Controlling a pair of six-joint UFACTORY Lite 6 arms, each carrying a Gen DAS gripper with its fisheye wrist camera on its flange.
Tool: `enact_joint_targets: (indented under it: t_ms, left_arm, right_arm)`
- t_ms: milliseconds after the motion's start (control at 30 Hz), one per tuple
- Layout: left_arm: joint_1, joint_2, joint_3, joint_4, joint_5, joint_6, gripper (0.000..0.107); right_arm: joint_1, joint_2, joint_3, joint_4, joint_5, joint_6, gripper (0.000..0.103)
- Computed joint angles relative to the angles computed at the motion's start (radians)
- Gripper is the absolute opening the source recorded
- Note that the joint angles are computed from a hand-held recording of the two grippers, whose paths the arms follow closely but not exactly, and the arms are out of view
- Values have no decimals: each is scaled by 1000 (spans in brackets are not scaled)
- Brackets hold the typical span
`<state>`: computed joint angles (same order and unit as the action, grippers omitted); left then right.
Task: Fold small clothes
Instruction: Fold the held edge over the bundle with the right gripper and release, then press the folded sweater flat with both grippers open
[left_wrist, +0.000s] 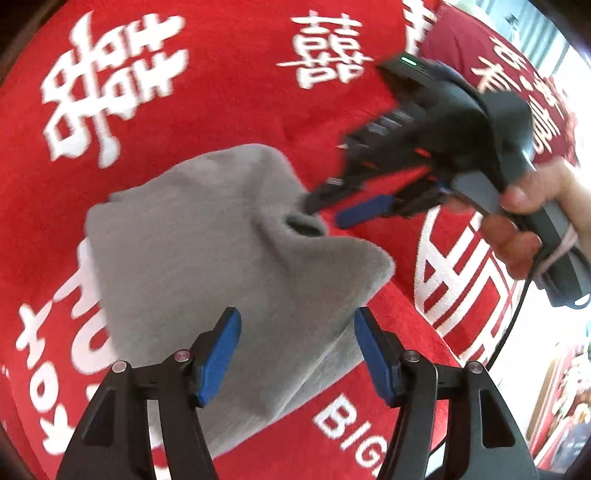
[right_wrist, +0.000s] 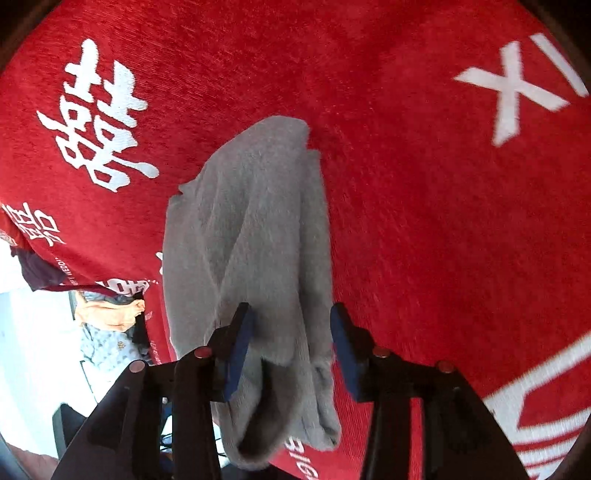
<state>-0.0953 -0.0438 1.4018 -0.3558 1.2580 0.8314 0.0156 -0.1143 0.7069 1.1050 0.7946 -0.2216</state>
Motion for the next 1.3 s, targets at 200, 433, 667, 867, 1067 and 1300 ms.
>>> enact_joint_targets:
  t_ms: [200,433,667,867,1067,1300]
  left_arm:
    - [153,200,245,15,51,-100,65]
    - [183,385,280,129,-14,-217,65]
    - [264,374,167,130,-40,-61,65]
    - [318,397,146,103,-36,14,77]
    - [340,379,154,131,-8,31,76]
    - [396,357,133,154,13,63,76]
  right_arm:
    - [10,-223,-80,-29,16,87,48]
    - [173,-141,-46,-57,6,88,19]
    - [301,-193,-132,143,-84,31,6]
    - [229,-336,-369,158,-79,65,5]
    - [282,-295,-180,-170,-93,351,20]
    - [148,-202,-51,-200,-152,306,25]
